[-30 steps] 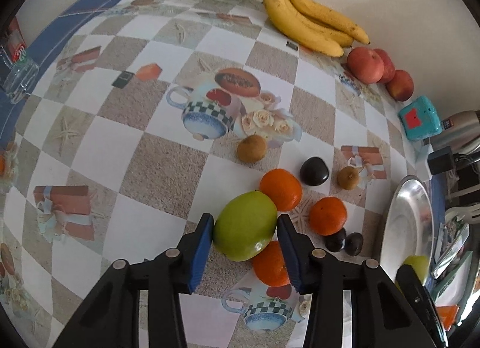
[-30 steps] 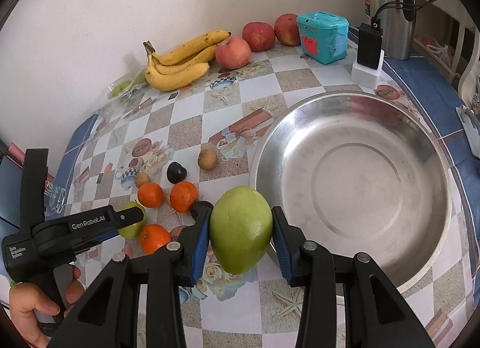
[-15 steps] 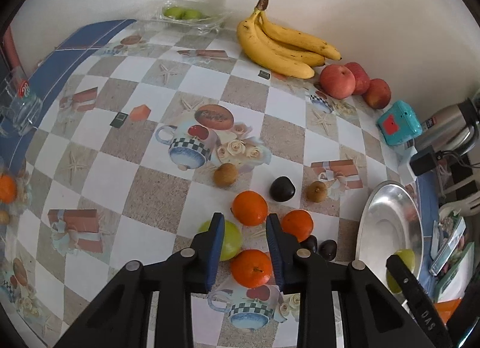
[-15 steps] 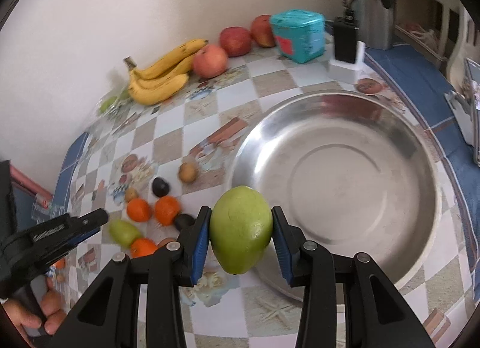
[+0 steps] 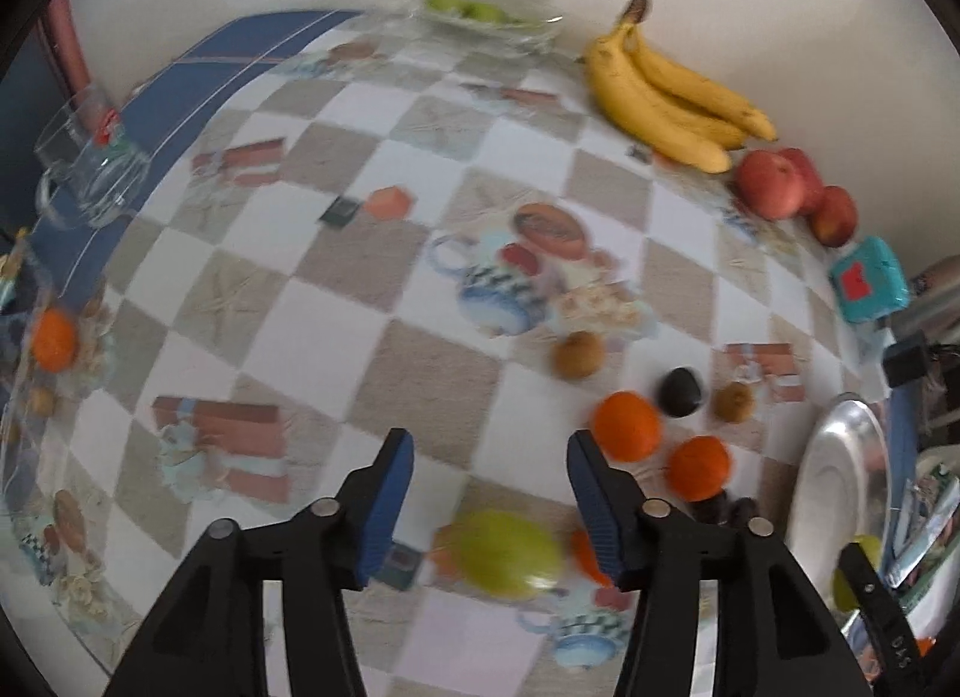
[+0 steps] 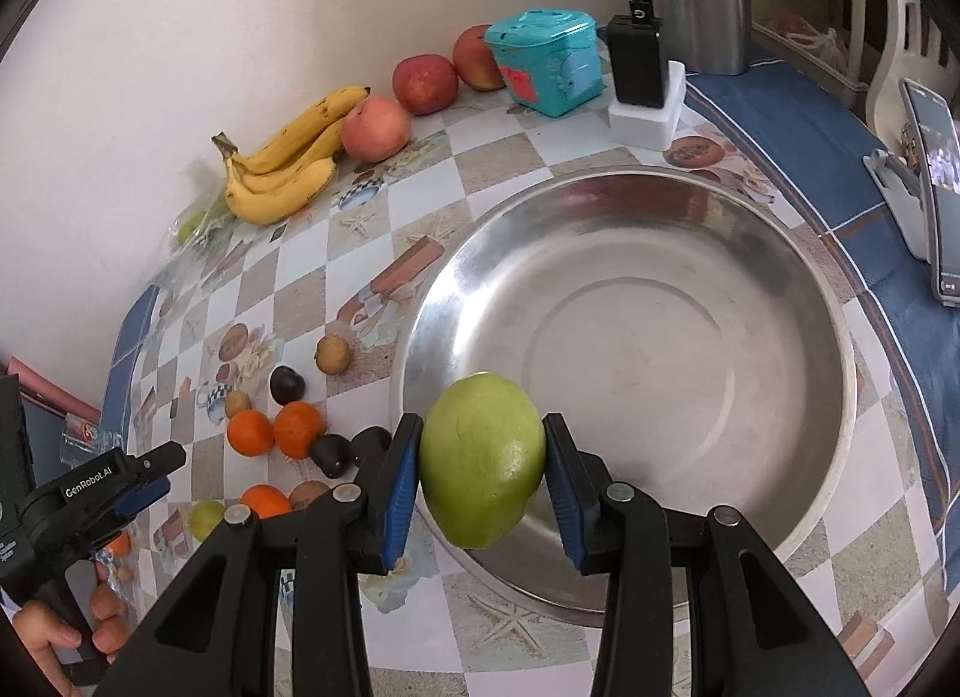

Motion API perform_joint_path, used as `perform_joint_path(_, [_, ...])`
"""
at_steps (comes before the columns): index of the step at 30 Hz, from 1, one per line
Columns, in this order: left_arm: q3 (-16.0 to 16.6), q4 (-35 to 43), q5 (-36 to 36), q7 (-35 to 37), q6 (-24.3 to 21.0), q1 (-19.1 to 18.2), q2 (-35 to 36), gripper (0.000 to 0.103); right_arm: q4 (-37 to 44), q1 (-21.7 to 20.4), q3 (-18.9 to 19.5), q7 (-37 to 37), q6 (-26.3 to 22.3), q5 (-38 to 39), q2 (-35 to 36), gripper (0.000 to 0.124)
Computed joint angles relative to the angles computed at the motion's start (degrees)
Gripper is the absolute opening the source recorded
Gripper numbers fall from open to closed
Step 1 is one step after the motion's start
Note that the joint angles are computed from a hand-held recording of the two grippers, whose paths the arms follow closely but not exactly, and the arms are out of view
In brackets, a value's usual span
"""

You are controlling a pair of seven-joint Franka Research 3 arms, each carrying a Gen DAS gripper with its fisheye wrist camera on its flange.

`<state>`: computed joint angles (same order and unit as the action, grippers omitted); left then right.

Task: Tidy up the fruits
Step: 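Lower both green fruits into the steel bowl and open both tools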

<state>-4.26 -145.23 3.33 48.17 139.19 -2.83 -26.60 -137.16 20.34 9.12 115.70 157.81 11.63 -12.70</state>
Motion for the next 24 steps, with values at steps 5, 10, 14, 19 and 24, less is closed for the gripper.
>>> perform_joint_path(5, [3.18,-1.02,-7.64,5.09,-1.48,-2.76,0.84,0.062,0.23,-0.21,0.29,0.82,-0.55,-1.21,0.09,0.041])
perform_joint_path(10, [3.35,-1.76,-14.12,7.15,-2.36,-3.37,2.9,0.062,0.3,-0.15,0.35,0.96,-0.92,-1.65,0.1,0.041])
perform_joint_path(14, [2.75,-2.9,-14.89,6.62,-0.28,-2.57,1.83,0.062,0.23,-0.09,0.11,0.89,-1.04,-1.29,0.05,0.041])
perform_joint_path(19, [1.23,-1.58,-12.15,5.75,-2.08,-2.0,2.99,0.062,0.19,0.03,0.03,0.53,-1.09,-0.96,0.07,0.041])
perform_joint_path(24, [-0.06,-0.95,-8.68,3.35,-2.28,-1.31,3.66,0.051,0.19,-0.12,0.18,1.01,-1.36,-1.21,0.09,0.041])
